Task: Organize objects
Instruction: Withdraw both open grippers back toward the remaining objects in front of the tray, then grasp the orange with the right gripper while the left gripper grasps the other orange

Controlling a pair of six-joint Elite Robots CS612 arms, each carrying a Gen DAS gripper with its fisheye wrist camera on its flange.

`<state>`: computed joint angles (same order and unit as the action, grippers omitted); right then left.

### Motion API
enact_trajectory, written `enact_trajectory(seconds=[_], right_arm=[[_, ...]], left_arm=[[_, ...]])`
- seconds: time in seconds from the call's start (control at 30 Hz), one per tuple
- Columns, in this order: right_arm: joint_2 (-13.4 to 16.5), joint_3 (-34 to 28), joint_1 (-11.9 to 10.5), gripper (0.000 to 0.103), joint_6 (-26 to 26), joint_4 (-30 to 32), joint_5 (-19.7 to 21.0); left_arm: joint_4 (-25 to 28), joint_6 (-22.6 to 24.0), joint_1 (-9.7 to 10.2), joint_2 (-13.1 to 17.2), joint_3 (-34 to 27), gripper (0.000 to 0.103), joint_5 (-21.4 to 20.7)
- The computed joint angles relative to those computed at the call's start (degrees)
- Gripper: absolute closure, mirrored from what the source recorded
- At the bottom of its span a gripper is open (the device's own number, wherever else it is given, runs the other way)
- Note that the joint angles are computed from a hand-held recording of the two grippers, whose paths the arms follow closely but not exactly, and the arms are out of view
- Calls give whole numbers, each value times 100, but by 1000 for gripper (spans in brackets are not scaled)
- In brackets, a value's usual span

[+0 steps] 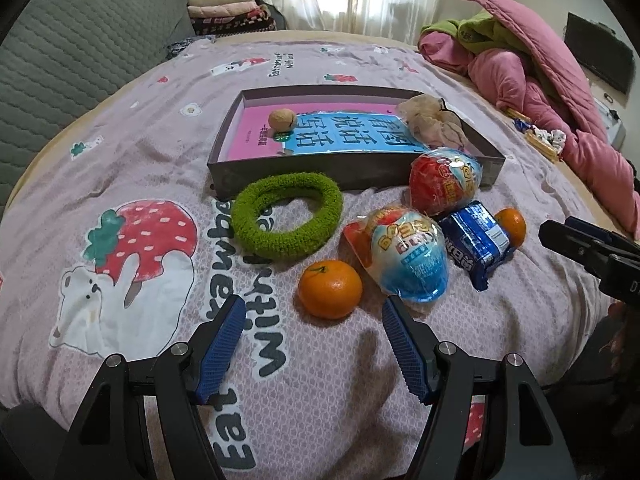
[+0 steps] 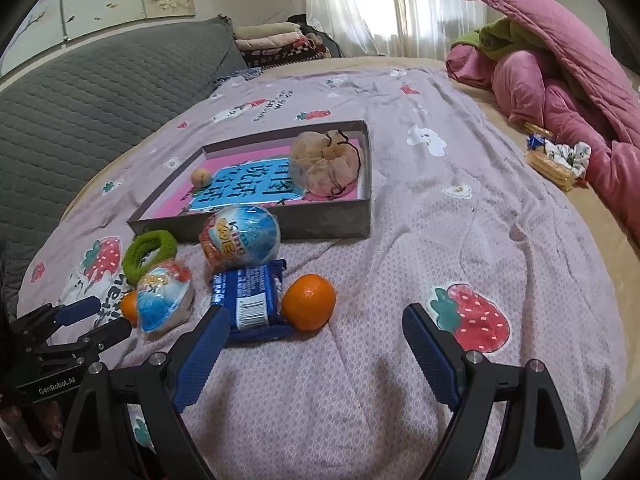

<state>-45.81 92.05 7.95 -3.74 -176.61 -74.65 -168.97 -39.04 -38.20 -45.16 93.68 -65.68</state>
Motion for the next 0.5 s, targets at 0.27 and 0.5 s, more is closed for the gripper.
enact_trajectory(seconds=[0.27, 0.5], right_arm=[[107, -241, 22, 17, 120, 340, -128], [222, -486, 71, 24, 274, 683, -185]], left_arm=[[73, -27, 63, 102, -147, 31, -125], [78, -48, 124, 184, -250, 31, -281]])
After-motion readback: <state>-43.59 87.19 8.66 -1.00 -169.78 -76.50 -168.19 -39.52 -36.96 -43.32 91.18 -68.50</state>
